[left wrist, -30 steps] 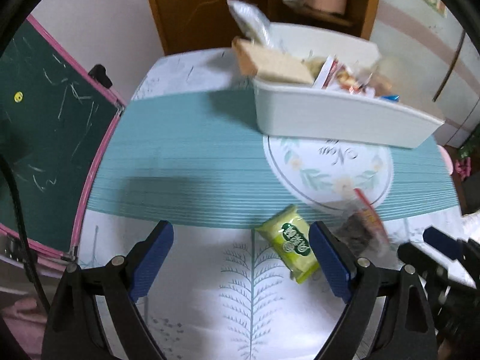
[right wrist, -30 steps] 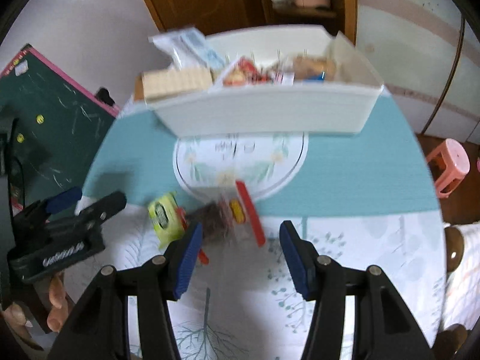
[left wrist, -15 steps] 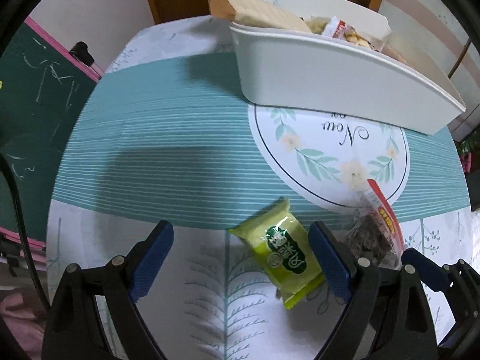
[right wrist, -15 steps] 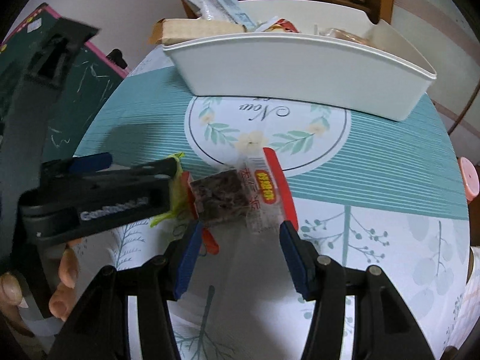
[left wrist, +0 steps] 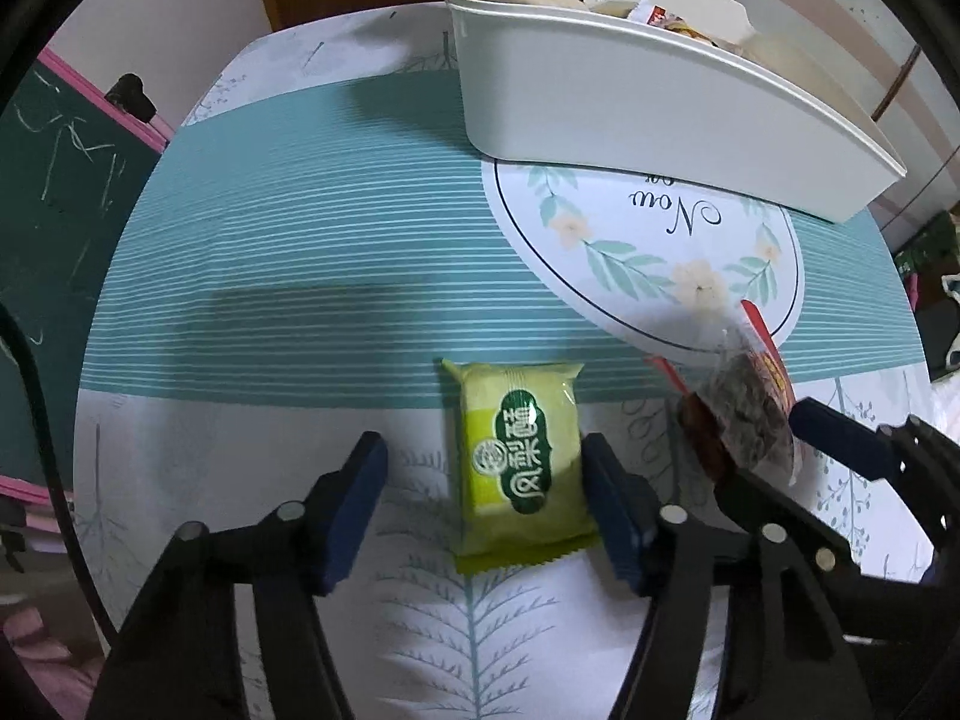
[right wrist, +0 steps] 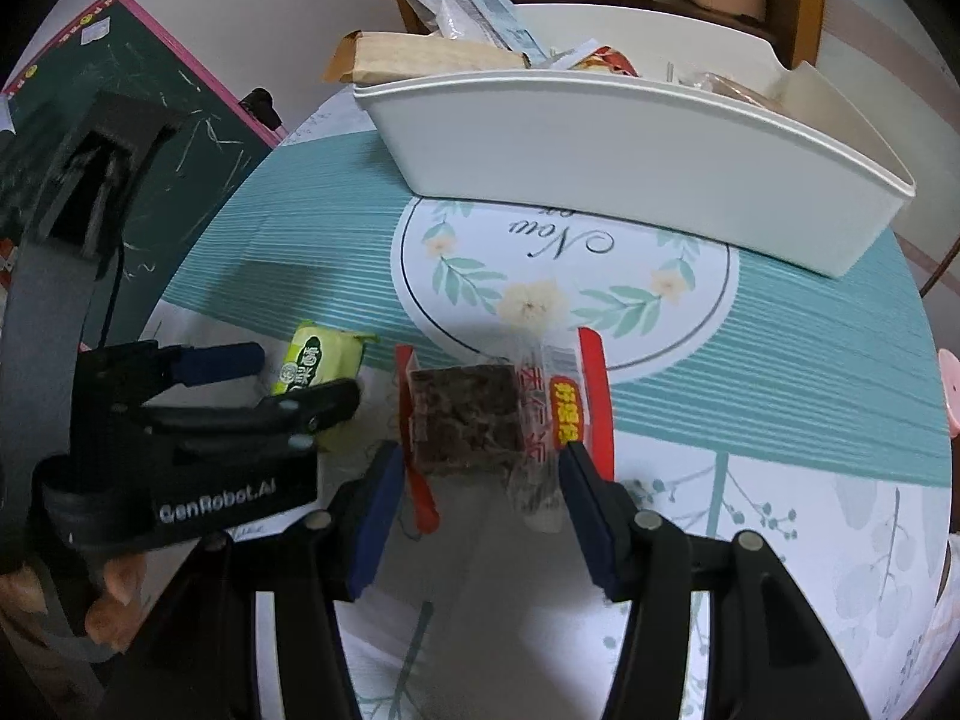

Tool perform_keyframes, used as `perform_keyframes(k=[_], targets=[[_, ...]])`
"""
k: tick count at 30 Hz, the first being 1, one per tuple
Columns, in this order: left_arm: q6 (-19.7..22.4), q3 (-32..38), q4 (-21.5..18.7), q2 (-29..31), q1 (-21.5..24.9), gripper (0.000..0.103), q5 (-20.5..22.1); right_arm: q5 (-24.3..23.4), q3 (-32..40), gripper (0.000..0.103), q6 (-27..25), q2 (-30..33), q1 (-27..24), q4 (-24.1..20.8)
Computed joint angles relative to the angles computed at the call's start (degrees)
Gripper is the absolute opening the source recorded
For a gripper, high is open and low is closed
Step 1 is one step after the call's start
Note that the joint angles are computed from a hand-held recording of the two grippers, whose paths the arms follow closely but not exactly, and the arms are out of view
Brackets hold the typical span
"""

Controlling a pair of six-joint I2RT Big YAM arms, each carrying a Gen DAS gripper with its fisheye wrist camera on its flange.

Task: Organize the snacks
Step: 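Grasp the green biscuit pack with the left gripper while the right grasps the dark cake bag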

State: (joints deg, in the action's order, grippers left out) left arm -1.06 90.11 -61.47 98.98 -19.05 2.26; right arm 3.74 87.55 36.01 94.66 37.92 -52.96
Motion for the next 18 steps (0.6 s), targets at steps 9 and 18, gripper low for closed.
perform_keyframes(k=[9, 18], targets=[[-0.47, -0.94, 0.61, -0.97, 1.48, 0.037, 0.86, 1.67, 3.11, 0.055, -2.78, 2.71, 0.57, -1.64], [-0.78, -2.05, 1.7, -1.65, 2.2, 0.036, 2.05, 3.6, 6.24, 0.059, -1.49, 5.44, 0.62, -4.0]])
